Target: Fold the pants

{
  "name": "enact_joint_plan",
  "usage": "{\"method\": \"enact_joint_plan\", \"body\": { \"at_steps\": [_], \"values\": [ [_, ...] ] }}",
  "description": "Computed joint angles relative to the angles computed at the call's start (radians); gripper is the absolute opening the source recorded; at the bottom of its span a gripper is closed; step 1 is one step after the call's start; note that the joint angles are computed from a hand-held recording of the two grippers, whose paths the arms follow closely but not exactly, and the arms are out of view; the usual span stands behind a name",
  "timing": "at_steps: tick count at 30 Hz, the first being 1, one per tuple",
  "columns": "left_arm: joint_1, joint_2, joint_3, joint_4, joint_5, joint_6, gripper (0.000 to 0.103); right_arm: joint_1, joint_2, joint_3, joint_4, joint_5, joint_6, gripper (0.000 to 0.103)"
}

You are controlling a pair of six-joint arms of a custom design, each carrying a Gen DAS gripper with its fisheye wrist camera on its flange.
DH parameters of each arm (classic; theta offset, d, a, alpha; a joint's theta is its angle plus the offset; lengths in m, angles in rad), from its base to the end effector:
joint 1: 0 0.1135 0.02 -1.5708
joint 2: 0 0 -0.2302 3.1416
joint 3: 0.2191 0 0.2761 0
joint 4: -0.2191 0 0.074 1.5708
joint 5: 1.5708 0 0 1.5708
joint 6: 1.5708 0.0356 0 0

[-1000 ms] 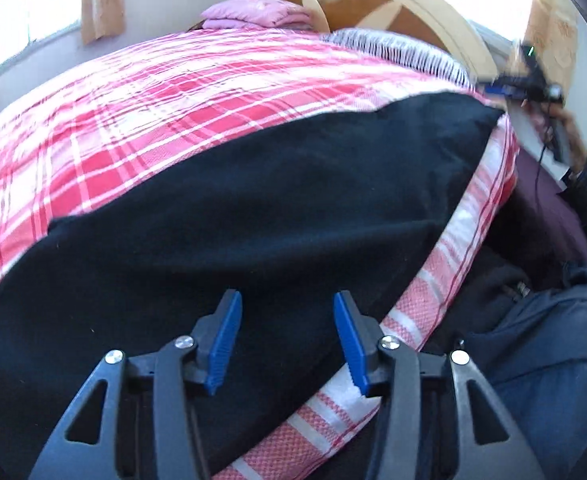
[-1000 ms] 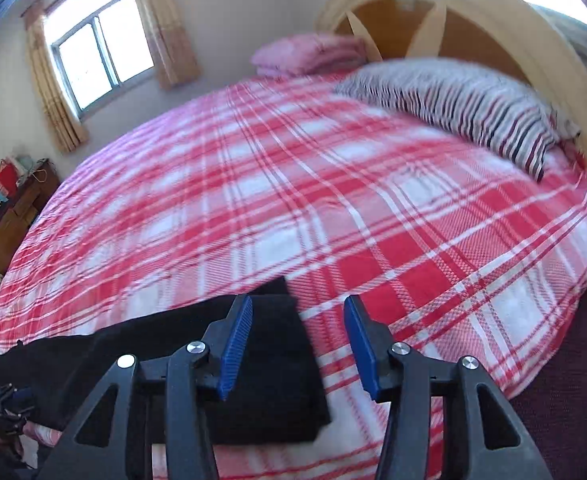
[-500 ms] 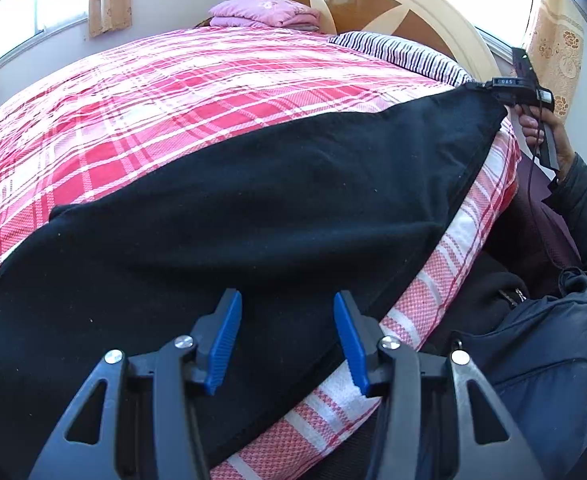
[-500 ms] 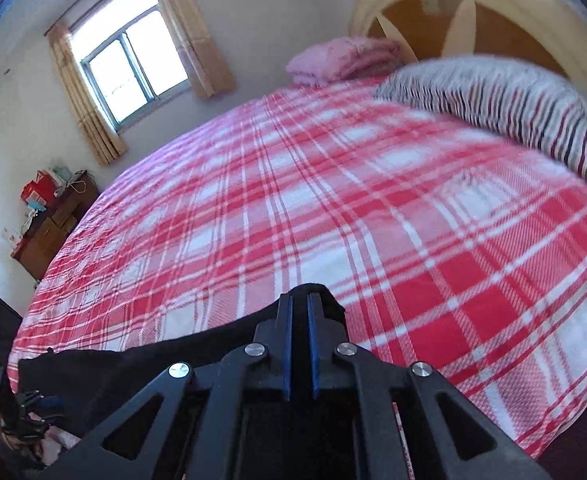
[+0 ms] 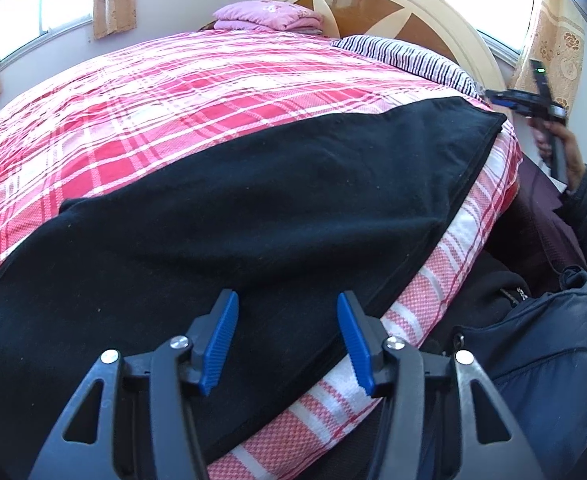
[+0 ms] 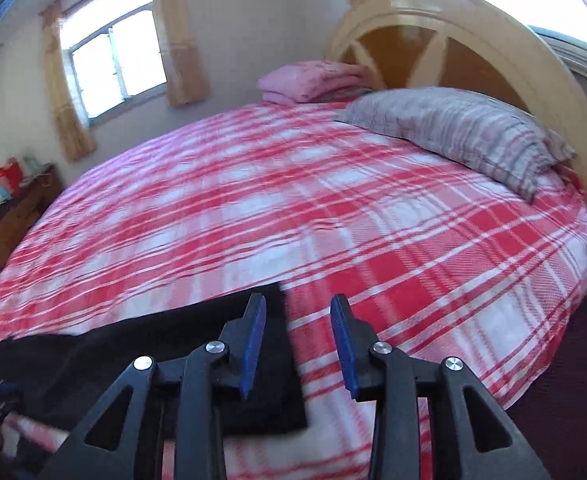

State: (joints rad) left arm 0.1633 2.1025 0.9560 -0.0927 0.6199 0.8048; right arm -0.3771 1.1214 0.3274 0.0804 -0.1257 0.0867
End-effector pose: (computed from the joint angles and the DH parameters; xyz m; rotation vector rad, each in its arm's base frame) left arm 0.3348 0.0342 -0.0063 0.9225 2.3485 -0.5181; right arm 0.2195 -0.0821 0.0992 0.4595 2.2308 -0.0088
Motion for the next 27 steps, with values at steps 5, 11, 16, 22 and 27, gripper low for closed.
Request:
{"method": "enact_joint_plan", "body": {
  "at_steps": [5,11,16,22,27],
  "values": [
    [0.031,0.006,0.006,-0.020,0.012,0.010,0.055,0.083,0.124,0.034,-0.096,-0.056,-0.024,0.036],
    [0.094,-0.064,-0.046,0.015,-0.003,0.024,0.055,0.203,0.043,-0.018,-0.071,0.076,-0.010,0.037],
    [0.223,-0.066,-0.013,0.028,0.027,-0.005,0.068,0.463,0.067,0.002,-0.035,0.173,0.012,0.044],
    [0.281,0.089,0.087,0.012,-0.014,0.018,0.069,0.797,0.466,0.266,0.044,0.218,0.006,0.045],
    [0.255,0.030,-0.014,0.121,-0.038,0.062,0.074,0.881,0.762,0.617,-0.051,0.119,0.031,0.044]
  ]
}}
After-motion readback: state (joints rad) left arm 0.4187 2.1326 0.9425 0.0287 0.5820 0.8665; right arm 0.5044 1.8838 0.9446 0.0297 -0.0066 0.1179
